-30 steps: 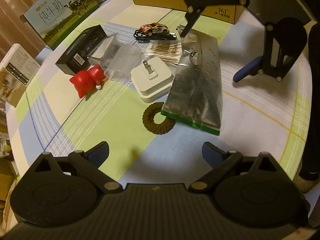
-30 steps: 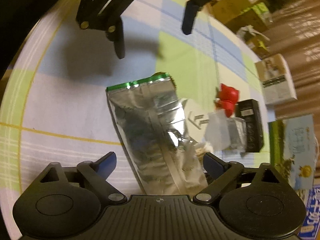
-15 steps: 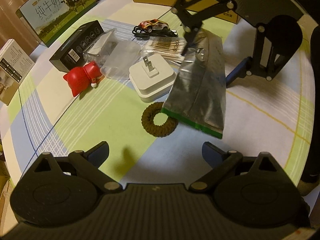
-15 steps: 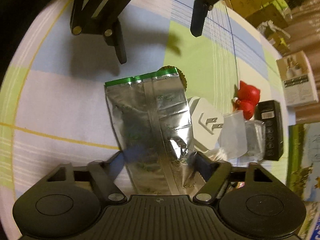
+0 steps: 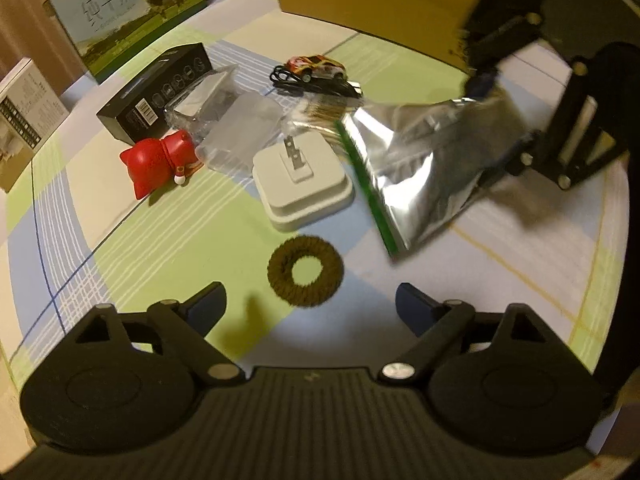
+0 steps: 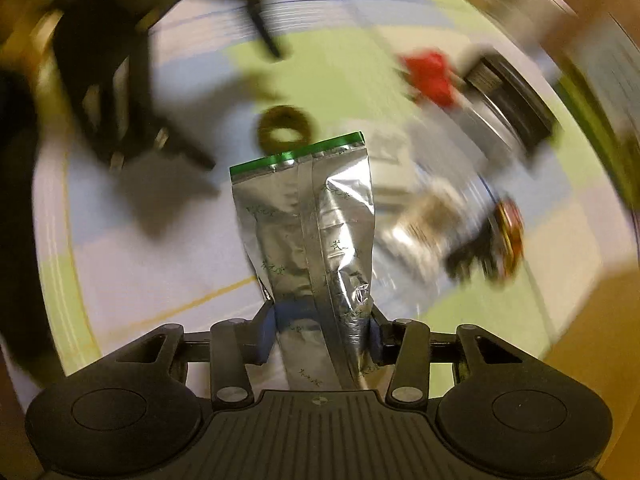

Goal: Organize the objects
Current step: 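Grasp the brown hair tie with the left tool while the right lifts the bag, then carry the hair tie and foil bag over the cardboard box with both tools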

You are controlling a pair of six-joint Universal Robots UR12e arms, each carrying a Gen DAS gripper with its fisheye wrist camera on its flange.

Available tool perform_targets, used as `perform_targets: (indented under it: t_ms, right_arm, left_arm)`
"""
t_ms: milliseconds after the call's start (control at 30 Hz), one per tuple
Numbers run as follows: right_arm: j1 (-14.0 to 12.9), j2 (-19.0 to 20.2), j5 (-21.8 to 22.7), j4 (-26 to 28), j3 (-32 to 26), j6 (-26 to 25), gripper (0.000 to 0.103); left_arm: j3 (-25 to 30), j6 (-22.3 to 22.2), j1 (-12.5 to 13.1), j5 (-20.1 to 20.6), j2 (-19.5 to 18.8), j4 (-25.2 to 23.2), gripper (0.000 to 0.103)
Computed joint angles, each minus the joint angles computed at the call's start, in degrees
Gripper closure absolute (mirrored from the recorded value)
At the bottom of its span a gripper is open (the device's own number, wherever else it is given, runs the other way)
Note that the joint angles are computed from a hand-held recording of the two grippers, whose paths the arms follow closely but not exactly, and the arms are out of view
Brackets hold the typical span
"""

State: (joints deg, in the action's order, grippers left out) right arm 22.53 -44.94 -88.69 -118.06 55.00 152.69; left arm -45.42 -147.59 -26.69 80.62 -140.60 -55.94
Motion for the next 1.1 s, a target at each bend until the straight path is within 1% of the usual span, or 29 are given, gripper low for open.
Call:
perform_targets:
  t_ms: [67,133,167,200,267,367,500,533,567,633,733,767,800,933,1033,1100]
  right_arm:
    - [-0.5,-1.2,1.5,-1.2,1.8,8.4,0.062]
    - [-0.9,-1.8,2.5,-2.3,2.7,15.7,0.062]
    - [-1.1,-2.1,2.5,-3.4,3.3,18.7,0.062]
    - [-1.1,-2.3,2.1,-4.3,3.8,21.1,0.062]
    - [-1.0,-2.7,1.1,-6.1,4.9,25.1,0.063]
    - [-1.3,-2.7,1.5,-7.5,5.2,29.5,0.063]
    - [-1.3,-3.0,1.0,-9.2,6.3,32.9,0.063]
    - [-1.3,-2.9,1.1,-9.2,6.1,33.3,0.063]
    - [-1.4,-2.9,1.2,-9.5,6.4,33.4,0.063]
    - [-1.5,-3.4,1.2,-10.1,7.3,33.7,0.065]
    - [-1.6,-3.8,1.1,-10.8,8.1,34.7,0.069]
    - [-1.6,-3.9,1.2,-11.1,8.4,35.0,0.07]
    - [-1.6,-3.9,1.4,-11.3,8.5,35.2,0.073]
    - [-1.5,-4.0,1.1,-11.9,8.8,35.5,0.075]
    - [-1.5,-4.3,1.4,-12.6,9.3,35.8,0.076]
    - [-1.6,-4.8,1.4,-14.2,10.2,36.3,0.077]
  left_arm:
    - [1.3,-2.4,-0.2,0.4,-0.8,-0.2,0.019]
    - [2.2,-5.2,-0.3,1.0,-1.5,-0.1,0.024]
    - [2.6,-6.5,-0.3,1.2,-1.8,0.0,0.029]
    - [3.2,-7.9,-0.4,1.5,-2.1,-0.4,0.036]
    - [4.2,-10.2,-0.6,2.7,-2.8,-1.0,0.04]
    - [5.5,-11.7,-0.8,3.2,-3.5,-2.4,0.046]
    - [5.8,-14.2,-0.7,3.0,-3.8,-3.2,0.055]
    - [5.8,-15.0,-0.6,2.6,-3.8,-3.2,0.057]
    - [5.7,-15.6,-0.6,2.4,-3.7,-3.2,0.061]
    - [5.5,-16.6,-0.6,2.5,-3.6,-2.8,0.065]
    - [5.2,-17.6,-0.7,2.5,-3.5,-2.4,0.076]
    - [5.2,-18.0,-0.8,2.8,-3.4,-2.4,0.083]
    - [5.3,-18.2,-0.9,3.2,-3.4,-2.5,0.086]
    - [5.4,-19.7,-1.1,3.8,-3.3,-3.0,0.088]
    - [4.6,-20.7,-1.2,3.8,-2.7,-2.3,0.088]
    - [3.8,-21.2,-1.3,3.8,-2.0,-1.5,0.088]
